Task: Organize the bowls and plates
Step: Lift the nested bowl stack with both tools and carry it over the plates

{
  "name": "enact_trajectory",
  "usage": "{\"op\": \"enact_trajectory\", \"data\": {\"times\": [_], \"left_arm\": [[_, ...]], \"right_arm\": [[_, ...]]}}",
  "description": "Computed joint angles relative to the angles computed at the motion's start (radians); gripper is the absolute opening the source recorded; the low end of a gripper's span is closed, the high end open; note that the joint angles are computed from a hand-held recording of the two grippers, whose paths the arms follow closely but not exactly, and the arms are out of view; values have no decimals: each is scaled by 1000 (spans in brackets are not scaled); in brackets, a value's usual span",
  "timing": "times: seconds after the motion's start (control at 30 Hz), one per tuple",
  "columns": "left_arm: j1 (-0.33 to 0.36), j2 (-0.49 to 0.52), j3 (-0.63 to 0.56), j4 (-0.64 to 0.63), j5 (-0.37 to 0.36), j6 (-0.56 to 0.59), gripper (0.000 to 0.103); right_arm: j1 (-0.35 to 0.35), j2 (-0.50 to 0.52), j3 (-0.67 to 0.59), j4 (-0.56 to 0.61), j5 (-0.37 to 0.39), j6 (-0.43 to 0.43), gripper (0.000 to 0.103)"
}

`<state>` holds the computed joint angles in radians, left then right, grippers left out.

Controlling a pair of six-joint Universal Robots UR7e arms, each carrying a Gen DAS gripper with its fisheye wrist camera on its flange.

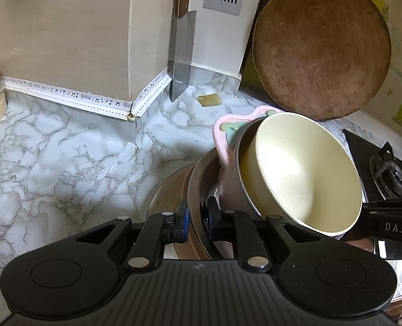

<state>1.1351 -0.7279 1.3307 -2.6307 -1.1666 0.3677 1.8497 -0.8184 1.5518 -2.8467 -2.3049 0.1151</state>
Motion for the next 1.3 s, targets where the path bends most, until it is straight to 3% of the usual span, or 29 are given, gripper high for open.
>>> {"op": "enact_trajectory", "data": {"times": [0.63,1.13,1.3], "left_arm": [[26,32,-20,12,4,-35,12],[37,42,-40,24,-12,-43,12],[31,36,-23,-24,-7,9,13]], "right_arm": [[-35,13,-8,22,46,-50,18],[-32,40,-34,49,4,-64,18],[-28,41,-37,47,-10,-59,19]]}}
